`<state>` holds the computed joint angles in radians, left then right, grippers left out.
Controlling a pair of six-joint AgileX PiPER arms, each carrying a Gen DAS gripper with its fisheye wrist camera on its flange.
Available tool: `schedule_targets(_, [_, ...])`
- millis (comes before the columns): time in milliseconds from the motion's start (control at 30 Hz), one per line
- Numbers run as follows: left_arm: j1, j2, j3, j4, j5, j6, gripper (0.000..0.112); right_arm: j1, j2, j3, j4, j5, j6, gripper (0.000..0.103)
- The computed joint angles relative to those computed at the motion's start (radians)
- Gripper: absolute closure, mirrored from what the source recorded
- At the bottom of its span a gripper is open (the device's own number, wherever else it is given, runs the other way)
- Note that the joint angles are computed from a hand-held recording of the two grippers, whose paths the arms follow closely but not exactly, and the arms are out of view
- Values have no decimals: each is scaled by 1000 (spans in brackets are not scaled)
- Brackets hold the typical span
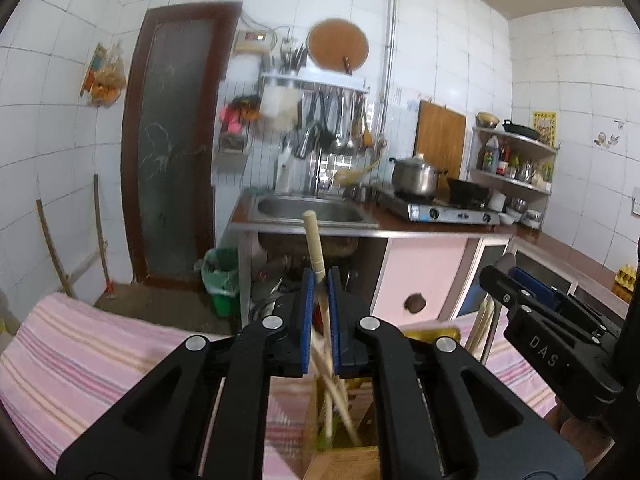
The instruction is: Organize utensils
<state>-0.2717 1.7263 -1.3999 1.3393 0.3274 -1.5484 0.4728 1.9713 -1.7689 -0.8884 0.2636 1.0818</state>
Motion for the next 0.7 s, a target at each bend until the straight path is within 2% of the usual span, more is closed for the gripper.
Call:
schedule_targets(33, [-1, -10, 13, 2, 7, 1, 105, -1, -2, 6, 23, 5, -24, 66])
schedule_targets(67, [-7, -26, 27, -18, 26, 30, 99, 2, 3, 2, 74, 28, -87, 65])
schedule_targets(133, [-19, -71, 66, -38, 63, 52, 74, 12, 8, -13, 168, 93, -214, 47])
schedule_targets(167, [-31, -98, 93, -23, 85, 37, 55, 17, 4, -10, 164, 112, -218, 44])
schedule_targets(200, [-43, -123, 117, -2, 107, 16, 43, 23, -19, 24, 122, 126, -182, 43])
schedule_targets(233, [-62, -165, 164, 54, 142, -32, 38, 27, -54, 74, 80, 130, -137, 42])
schedule_targets(267, [-77, -198, 198, 79, 173, -50, 27, 28, -101, 135, 51, 123, -95, 41])
schedule_targets(300, [-98, -248, 248, 95, 210, -61, 17, 29, -139, 184, 30, 115, -64, 35])
schedule_targets(433, [-163, -417, 421, 108, 295, -105, 14, 74, -339, 457, -194, 118, 191, 17])
schedule_targets(533, [-208, -548, 560, 59, 315, -111, 14, 140, -475, 653, -362, 156, 391, 7])
schedule_targets(600, [-256, -629, 664, 62, 342, -177, 14, 198, -561, 783, -456, 192, 526, 5])
schedule_targets(700, [-365, -699, 784, 57, 452, -258, 14, 305, -642, 922, -512, 274, 619, 5])
